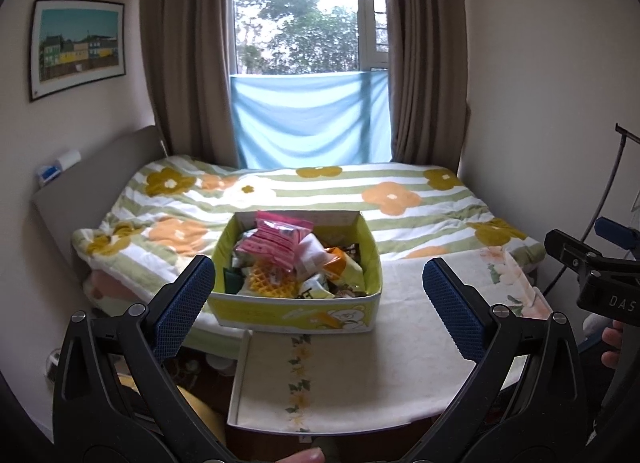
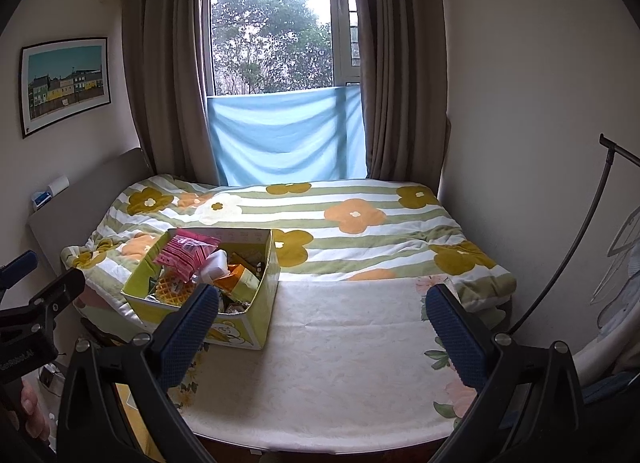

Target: Organize snacks

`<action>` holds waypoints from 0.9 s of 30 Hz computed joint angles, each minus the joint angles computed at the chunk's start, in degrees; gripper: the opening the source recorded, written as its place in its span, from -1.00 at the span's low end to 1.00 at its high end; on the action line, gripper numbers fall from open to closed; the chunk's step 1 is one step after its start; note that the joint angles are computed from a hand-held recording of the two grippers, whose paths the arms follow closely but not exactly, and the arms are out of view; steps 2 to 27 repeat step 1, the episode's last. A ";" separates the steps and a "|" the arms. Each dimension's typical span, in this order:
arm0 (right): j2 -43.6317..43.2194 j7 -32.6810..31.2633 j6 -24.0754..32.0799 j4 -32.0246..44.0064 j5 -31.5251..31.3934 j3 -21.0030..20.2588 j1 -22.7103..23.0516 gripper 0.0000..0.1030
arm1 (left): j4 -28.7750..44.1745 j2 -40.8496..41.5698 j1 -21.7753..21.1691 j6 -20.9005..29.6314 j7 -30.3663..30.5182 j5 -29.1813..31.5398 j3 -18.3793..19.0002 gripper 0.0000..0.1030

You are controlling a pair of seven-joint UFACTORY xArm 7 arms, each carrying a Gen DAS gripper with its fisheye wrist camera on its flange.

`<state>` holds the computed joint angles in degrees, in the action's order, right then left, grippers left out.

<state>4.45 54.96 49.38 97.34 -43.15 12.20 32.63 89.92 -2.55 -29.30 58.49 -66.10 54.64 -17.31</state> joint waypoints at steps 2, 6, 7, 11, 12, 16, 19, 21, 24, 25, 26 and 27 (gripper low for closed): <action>0.50 -0.16 0.11 0.49 0.20 0.01 0.00 0.99 | 0.03 0.27 0.25 -0.33 0.40 -0.62 0.33 1.00; 0.50 -0.16 0.11 0.49 0.20 0.01 0.00 0.99 | 0.03 0.27 0.25 -0.33 0.40 -0.62 0.33 1.00; 0.50 -0.16 0.11 0.49 0.20 0.01 0.00 0.99 | 0.03 0.27 0.25 -0.33 0.40 -0.62 0.33 1.00; 0.50 -0.16 0.11 0.49 0.20 0.01 0.00 0.99 | 0.03 0.27 0.25 -0.33 0.40 -0.62 0.33 1.00; 0.50 -0.16 0.11 0.49 0.20 0.01 0.00 0.99 | 0.03 0.27 0.25 -0.33 0.40 -0.62 0.33 1.00; 0.50 -0.16 0.11 0.49 0.20 0.01 0.00 0.99 | 0.03 0.27 0.25 -0.33 0.40 -0.62 0.33 1.00; 0.50 -0.16 0.11 0.49 0.20 0.01 0.00 0.99 | 0.03 0.27 0.25 -0.33 0.40 -0.62 0.33 1.00; 0.50 -0.16 0.11 0.49 0.20 0.01 0.00 0.99 | 0.03 0.27 0.25 -0.33 0.40 -0.62 0.33 1.00; 0.50 -0.16 0.11 0.49 0.20 0.01 0.00 0.99 | 0.03 0.27 0.25 -0.33 0.40 -0.62 0.33 1.00; 0.50 -0.16 0.11 0.49 0.20 0.01 0.00 0.99 | 0.03 0.27 0.25 -0.33 0.40 -0.62 0.33 1.00; 0.50 -0.16 0.11 0.49 0.20 0.01 0.00 0.99 | 0.03 0.27 0.25 -0.33 0.40 -0.62 0.33 1.00; 0.50 -0.16 0.11 0.49 0.20 0.01 0.00 0.99 | 0.03 0.27 0.25 -0.33 0.40 -0.62 0.33 1.00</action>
